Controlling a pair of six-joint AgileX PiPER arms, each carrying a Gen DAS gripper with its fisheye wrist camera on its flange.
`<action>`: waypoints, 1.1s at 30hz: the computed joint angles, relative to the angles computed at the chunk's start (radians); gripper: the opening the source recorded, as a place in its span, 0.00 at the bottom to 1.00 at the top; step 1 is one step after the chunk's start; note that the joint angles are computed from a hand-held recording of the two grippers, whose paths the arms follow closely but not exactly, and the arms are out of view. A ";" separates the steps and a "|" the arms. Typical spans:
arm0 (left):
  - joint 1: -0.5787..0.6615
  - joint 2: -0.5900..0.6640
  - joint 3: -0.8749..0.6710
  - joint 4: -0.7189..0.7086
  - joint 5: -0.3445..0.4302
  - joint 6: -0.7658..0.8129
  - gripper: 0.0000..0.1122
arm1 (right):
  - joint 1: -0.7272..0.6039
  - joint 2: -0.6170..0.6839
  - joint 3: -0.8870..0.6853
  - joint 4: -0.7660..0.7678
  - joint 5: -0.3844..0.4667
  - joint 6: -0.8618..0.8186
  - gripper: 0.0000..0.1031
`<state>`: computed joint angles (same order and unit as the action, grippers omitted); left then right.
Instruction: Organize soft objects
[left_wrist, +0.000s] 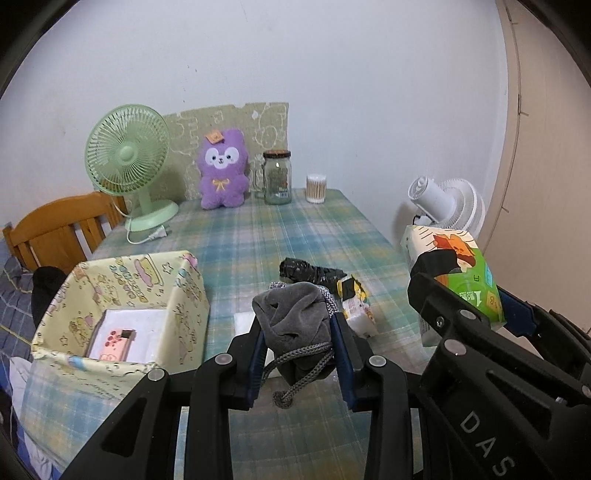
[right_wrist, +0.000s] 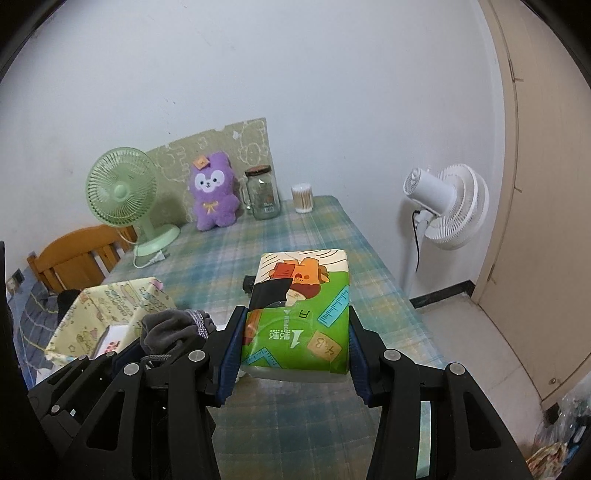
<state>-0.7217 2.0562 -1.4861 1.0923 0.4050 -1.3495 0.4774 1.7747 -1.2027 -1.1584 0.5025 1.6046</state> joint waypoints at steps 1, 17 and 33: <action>-0.004 -0.014 0.013 0.020 0.004 -0.020 0.30 | 0.006 -0.010 0.004 -0.003 0.006 0.002 0.52; -0.037 -0.139 0.108 0.163 0.040 -0.145 0.30 | 0.075 -0.112 0.003 0.016 0.092 -0.053 0.52; 0.018 -0.208 0.151 0.216 0.030 -0.127 0.30 | 0.133 -0.048 -0.140 0.080 0.149 -0.118 0.52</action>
